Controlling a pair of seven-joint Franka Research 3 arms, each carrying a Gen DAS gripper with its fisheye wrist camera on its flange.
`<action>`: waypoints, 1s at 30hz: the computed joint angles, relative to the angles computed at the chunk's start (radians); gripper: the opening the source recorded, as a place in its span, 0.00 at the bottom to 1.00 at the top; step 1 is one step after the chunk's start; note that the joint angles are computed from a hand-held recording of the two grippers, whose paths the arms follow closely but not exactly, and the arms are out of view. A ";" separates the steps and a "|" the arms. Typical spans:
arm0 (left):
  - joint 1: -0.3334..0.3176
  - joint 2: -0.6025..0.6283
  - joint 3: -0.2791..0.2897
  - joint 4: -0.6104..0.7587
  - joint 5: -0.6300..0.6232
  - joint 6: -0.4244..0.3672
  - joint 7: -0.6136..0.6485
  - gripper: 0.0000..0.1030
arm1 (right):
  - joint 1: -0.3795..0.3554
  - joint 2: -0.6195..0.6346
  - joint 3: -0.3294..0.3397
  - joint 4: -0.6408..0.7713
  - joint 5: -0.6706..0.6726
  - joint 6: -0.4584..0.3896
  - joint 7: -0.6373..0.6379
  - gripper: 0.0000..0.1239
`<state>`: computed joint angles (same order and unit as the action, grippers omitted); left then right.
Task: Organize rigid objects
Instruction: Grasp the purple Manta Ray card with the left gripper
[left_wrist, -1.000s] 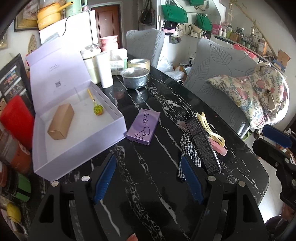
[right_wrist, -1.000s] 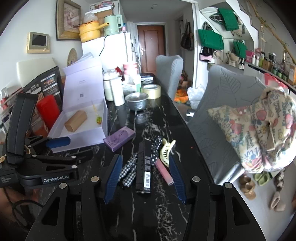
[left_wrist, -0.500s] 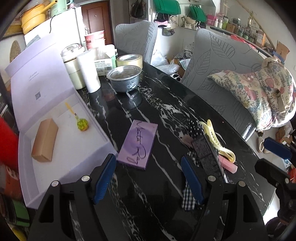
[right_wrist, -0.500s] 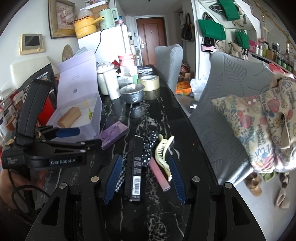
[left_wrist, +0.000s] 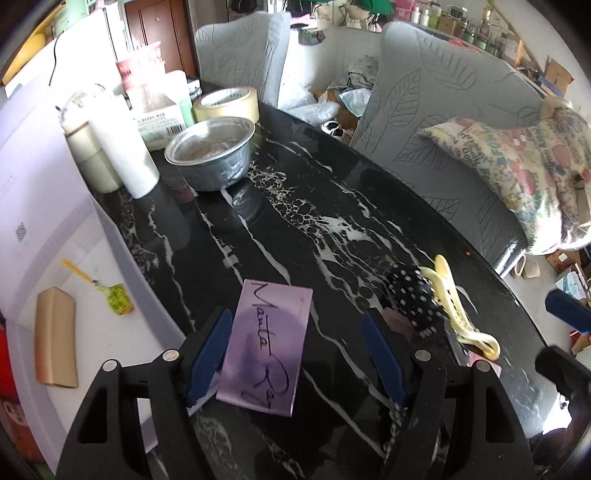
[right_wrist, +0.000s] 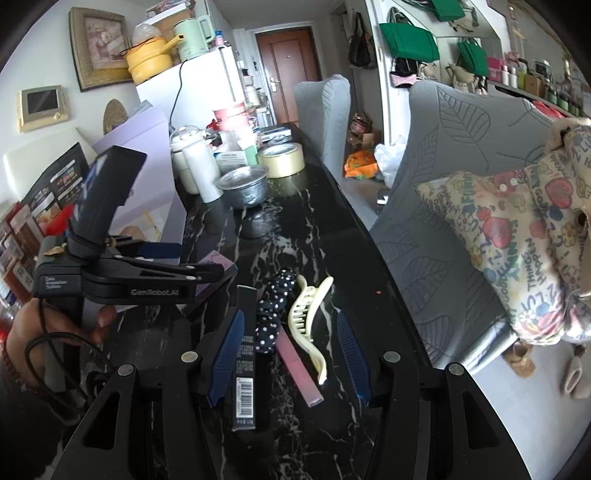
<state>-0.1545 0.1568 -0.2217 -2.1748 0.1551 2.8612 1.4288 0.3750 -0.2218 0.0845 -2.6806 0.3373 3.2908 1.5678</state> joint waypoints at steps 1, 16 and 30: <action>0.003 0.013 -0.002 0.012 -0.006 -0.006 0.011 0.71 | 0.022 0.008 -0.025 0.006 -0.002 -0.002 -0.003 0.43; -0.052 0.100 0.047 0.114 0.190 -0.111 -0.080 0.71 | 0.169 0.061 -0.196 0.046 0.042 -0.024 -0.061 0.43; -0.035 0.047 0.018 0.043 0.200 -0.100 -0.054 0.58 | 0.406 0.056 -0.431 0.041 0.105 -0.012 -0.127 0.43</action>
